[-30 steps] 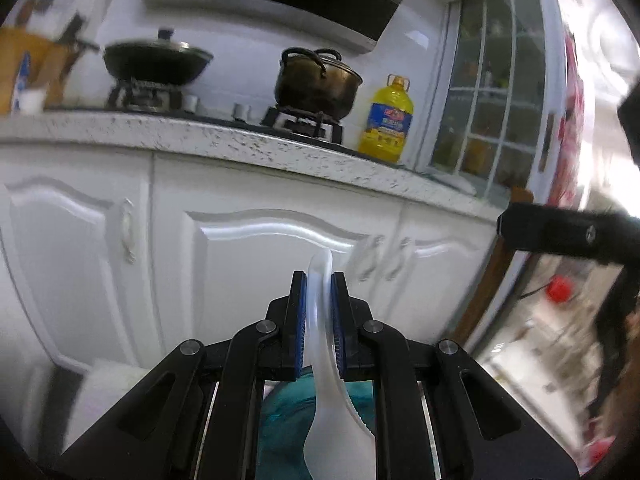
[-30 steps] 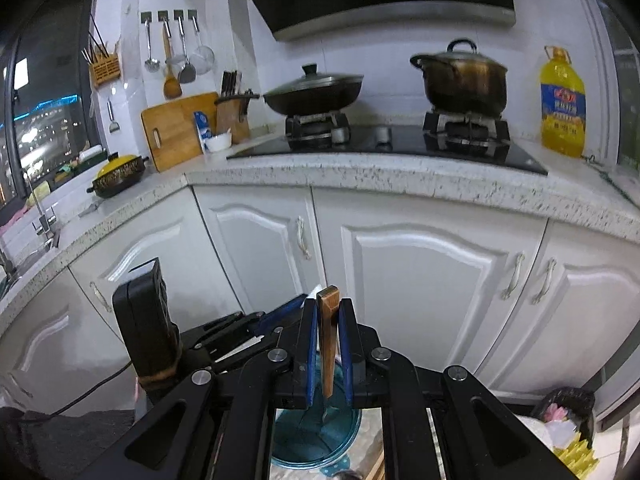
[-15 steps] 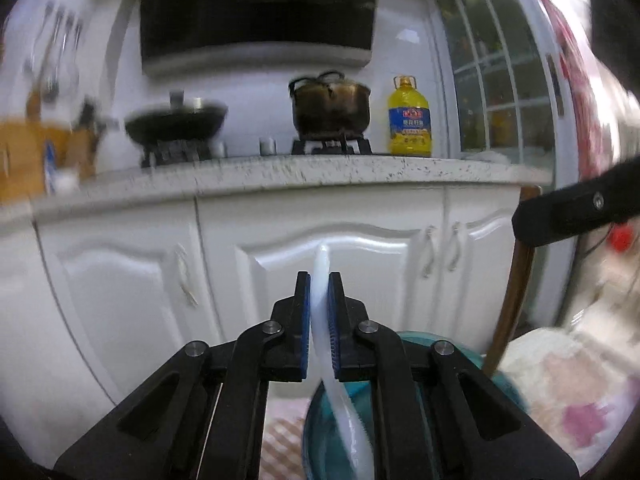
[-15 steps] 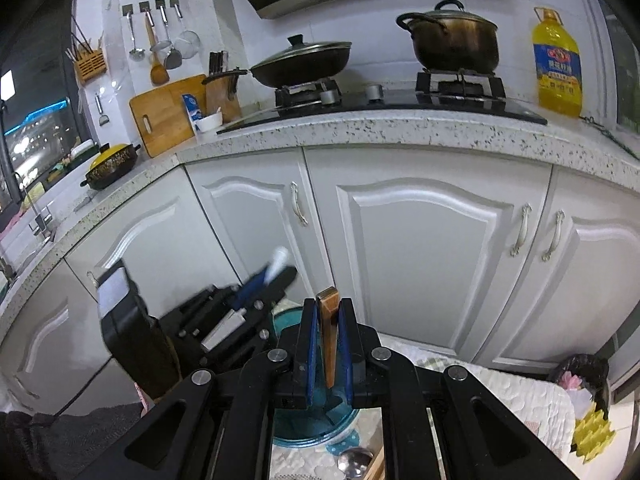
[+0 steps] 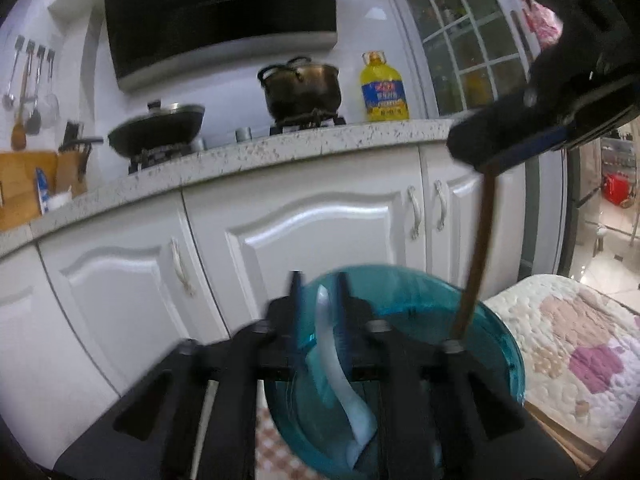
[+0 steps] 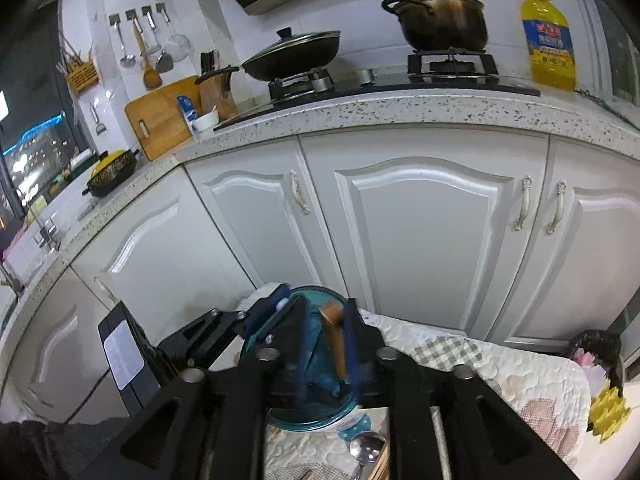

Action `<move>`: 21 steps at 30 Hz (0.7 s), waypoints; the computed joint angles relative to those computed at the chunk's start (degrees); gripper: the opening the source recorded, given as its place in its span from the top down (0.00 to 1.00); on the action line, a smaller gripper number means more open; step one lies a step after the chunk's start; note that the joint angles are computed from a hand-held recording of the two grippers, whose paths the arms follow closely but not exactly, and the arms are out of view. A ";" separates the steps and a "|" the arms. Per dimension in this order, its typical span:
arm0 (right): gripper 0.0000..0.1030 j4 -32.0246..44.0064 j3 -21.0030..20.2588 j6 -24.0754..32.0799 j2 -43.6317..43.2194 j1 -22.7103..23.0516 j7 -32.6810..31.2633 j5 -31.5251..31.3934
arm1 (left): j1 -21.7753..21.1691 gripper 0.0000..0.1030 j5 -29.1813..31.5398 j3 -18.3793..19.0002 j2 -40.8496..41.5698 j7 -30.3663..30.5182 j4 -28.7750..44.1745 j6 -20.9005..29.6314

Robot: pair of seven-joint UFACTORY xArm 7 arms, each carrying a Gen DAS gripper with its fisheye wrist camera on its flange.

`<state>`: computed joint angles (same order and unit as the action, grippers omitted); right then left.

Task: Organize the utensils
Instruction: 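Drop the white spoon into the holder with the left tool while the right tool drops the chopstick in, then grasp the gold fork with the left tool while the right tool grasps the steel spoon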

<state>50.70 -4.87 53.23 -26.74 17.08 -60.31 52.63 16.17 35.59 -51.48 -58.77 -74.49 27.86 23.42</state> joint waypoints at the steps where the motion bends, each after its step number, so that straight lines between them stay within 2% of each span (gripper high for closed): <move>1: 0.55 -0.10 0.02 -0.49 -0.30 -0.21 0.30 0.12 | -1.20 0.69 -0.87 0.97 0.04 0.06 -0.08 0.86; 3: 0.53 -0.48 -0.49 -1.31 -1.21 -0.27 0.08 1.04 | -3.58 0.55 -2.63 2.51 0.44 0.13 0.33 3.55; 6: 0.53 -0.29 -1.98 -0.92 -2.58 -1.00 0.60 1.40 | -8.47 0.54 -5.44 7.20 -1.10 -0.40 0.46 7.42; 9: 0.53 -0.86 -3.95 -0.50 -4.54 -2.26 0.83 1.09 | -14.42 0.45 -8.84 11.84 -2.86 -0.40 0.63 11.27; 12: 0.51 -3.41 -6.91 0.85 -7.47 -4.04 0.41 0.64 | -21.05 0.37 -13.26 13.73 -4.12 -0.38 0.85 17.08; 17: 0.50 -10.37 -10.00 3.18 -11.72 -8.28 0.19 -3.80 | -33.18 0.37 -23.30 16.10 1.03 -1.10 1.33 24.18; 21: 0.50 -17.95 -11.58 4.97 -14.26 -12.81 0.14 -9.45 | -40.13 0.37 -27.47 15.54 7.08 -2.77 2.44 26.54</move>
<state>32.74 -16.45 58.20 -41.00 4.27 -60.17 43.19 -23.95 8.12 -35.93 -51.69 -77.26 30.30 49.96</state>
